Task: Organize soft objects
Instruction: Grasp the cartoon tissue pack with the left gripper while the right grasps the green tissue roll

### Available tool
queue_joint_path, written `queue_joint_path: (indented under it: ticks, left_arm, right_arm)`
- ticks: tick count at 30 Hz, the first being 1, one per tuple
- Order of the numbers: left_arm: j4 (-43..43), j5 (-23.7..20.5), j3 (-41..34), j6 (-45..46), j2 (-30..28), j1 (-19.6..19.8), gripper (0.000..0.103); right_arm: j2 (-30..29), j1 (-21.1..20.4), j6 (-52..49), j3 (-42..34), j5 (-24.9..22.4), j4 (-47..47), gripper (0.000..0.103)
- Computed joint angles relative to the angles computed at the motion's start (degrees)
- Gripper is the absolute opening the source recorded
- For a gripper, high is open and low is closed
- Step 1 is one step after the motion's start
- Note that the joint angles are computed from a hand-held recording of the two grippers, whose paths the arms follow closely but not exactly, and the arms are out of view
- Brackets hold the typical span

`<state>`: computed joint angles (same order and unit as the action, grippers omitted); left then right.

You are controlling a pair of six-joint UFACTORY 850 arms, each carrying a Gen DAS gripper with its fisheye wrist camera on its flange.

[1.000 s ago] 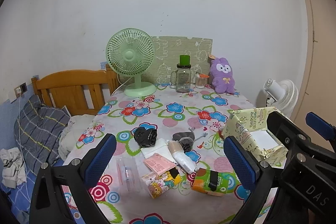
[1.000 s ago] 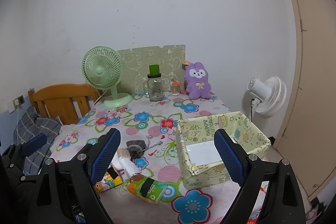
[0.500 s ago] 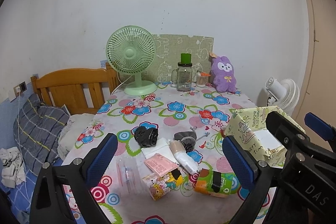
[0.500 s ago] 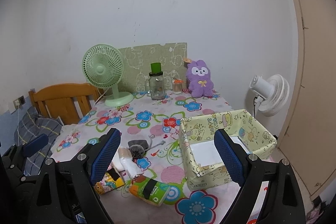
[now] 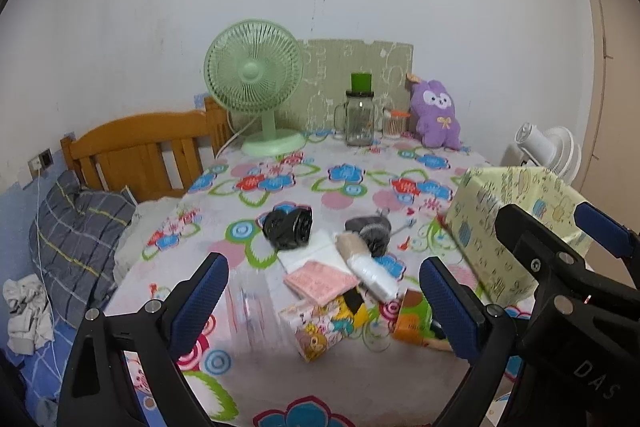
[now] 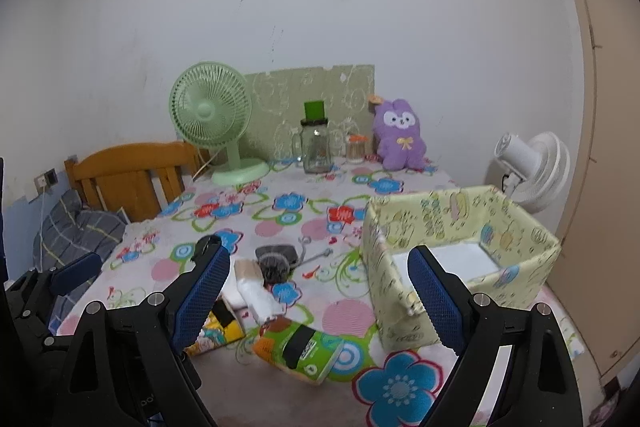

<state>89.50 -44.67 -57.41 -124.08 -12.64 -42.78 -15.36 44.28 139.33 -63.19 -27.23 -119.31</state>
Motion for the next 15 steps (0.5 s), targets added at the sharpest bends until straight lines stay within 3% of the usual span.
queue_joint_path:
  ticks: [15]
  left_arm:
    - [3.4, 4.0, 2.5, -5.2, -2.6, 1.6, 0.096]
  right_arm:
    - [-5.0, 0.4, 2.4, -0.9, 0.7, -3.1, 0.092]
